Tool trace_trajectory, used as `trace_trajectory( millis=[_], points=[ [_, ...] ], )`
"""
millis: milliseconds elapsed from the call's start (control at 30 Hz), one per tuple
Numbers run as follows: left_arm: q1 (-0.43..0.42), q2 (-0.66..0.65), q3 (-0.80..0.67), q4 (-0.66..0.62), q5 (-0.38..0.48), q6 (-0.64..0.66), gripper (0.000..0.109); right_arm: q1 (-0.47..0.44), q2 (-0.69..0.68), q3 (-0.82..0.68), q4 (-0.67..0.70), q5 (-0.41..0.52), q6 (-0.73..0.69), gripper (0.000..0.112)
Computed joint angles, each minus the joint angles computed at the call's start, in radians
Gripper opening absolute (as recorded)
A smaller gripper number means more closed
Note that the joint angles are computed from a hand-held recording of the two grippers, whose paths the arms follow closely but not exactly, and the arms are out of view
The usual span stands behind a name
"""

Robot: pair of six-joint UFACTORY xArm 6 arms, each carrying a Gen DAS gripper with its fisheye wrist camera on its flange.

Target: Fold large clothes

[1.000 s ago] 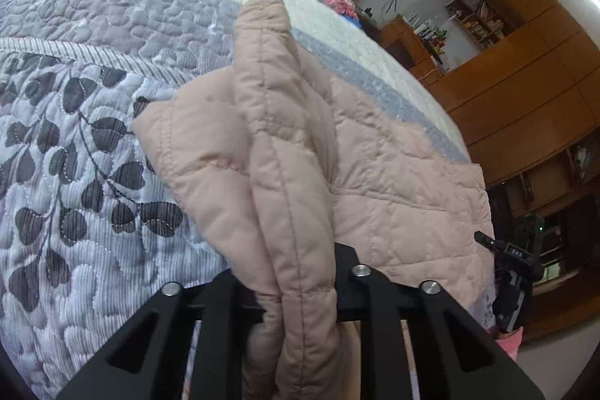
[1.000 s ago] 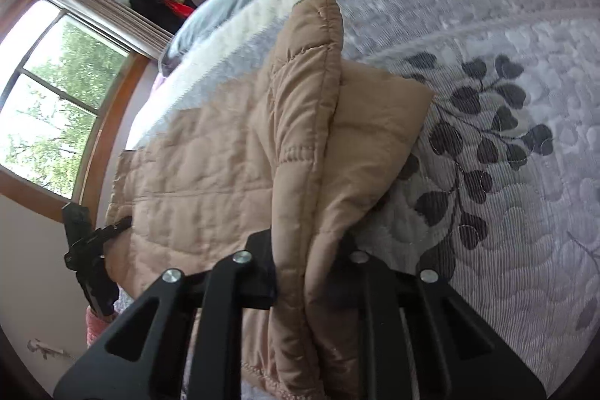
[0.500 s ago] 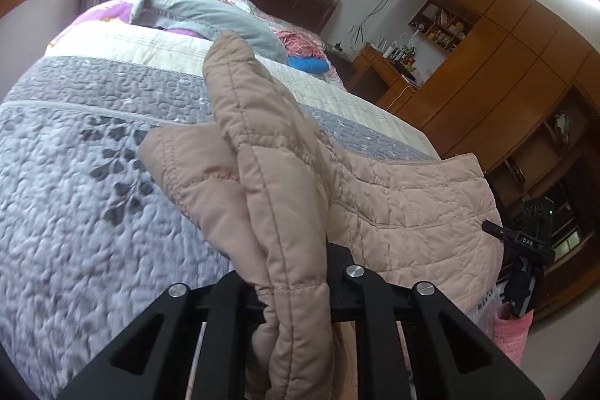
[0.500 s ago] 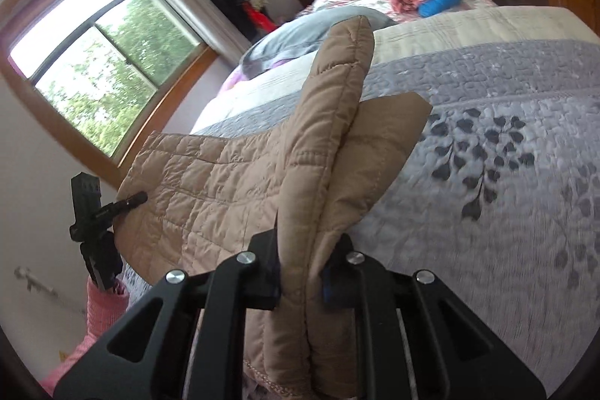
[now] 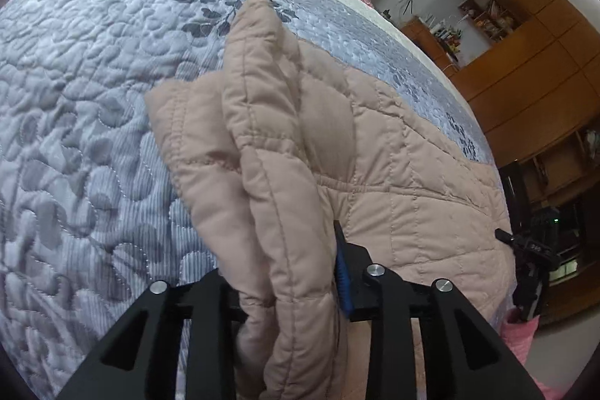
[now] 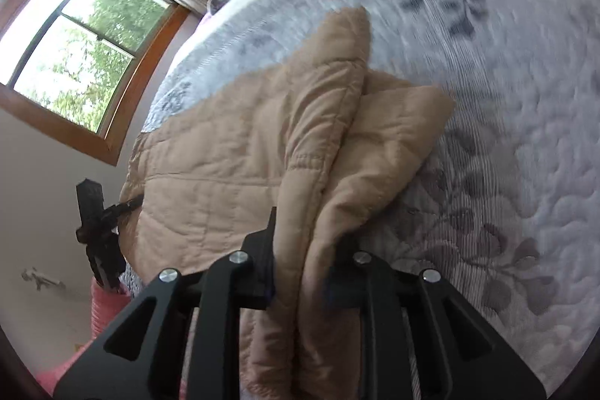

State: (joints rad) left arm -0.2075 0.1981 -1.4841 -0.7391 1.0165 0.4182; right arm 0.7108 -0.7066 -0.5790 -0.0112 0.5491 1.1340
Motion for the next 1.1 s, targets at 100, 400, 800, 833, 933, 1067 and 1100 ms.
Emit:
trace_trajectory(
  millis=[100, 400, 800, 833, 933, 1067, 1100],
  points=[
    [-0.016, -0.017, 0.032, 0.013, -0.05, 0.012, 0.033, 0.002, 0.004, 0.048, 0.003, -0.075, 0.01, 0.022],
    [-0.041, -0.081, 0.055, 0.169, -0.077, -0.176, 0.048, 0.065, 0.027, -0.147, -0.239, 0.27, 0.132, 0.034],
    [-0.01, -0.527, 0.482, 0.363, -0.211, -0.441, 0.06, 0.368, 0.147, -0.46, -0.38, 0.638, 0.127, 0.025],
    [-0.007, -0.56, 0.525, 0.317, -0.211, -0.437, 0.06, 0.374, 0.176, -0.475, -0.358, 0.649, 0.109, 0.022],
    [-0.019, -0.624, 0.607, 0.239, -0.222, -0.444, 0.06, 0.367, 0.21, -0.468, -0.293, 0.637, 0.076, 0.015],
    [-0.053, -0.646, 0.658, 0.124, -0.268, -0.418, 0.063, 0.348, 0.212, -0.425, -0.251, 0.617, 0.084, 0.012],
    [-0.066, -0.637, 0.659, 0.118, -0.286, -0.429, 0.064, 0.343, 0.209, -0.413, -0.241, 0.606, 0.086, 0.011]
  ],
)
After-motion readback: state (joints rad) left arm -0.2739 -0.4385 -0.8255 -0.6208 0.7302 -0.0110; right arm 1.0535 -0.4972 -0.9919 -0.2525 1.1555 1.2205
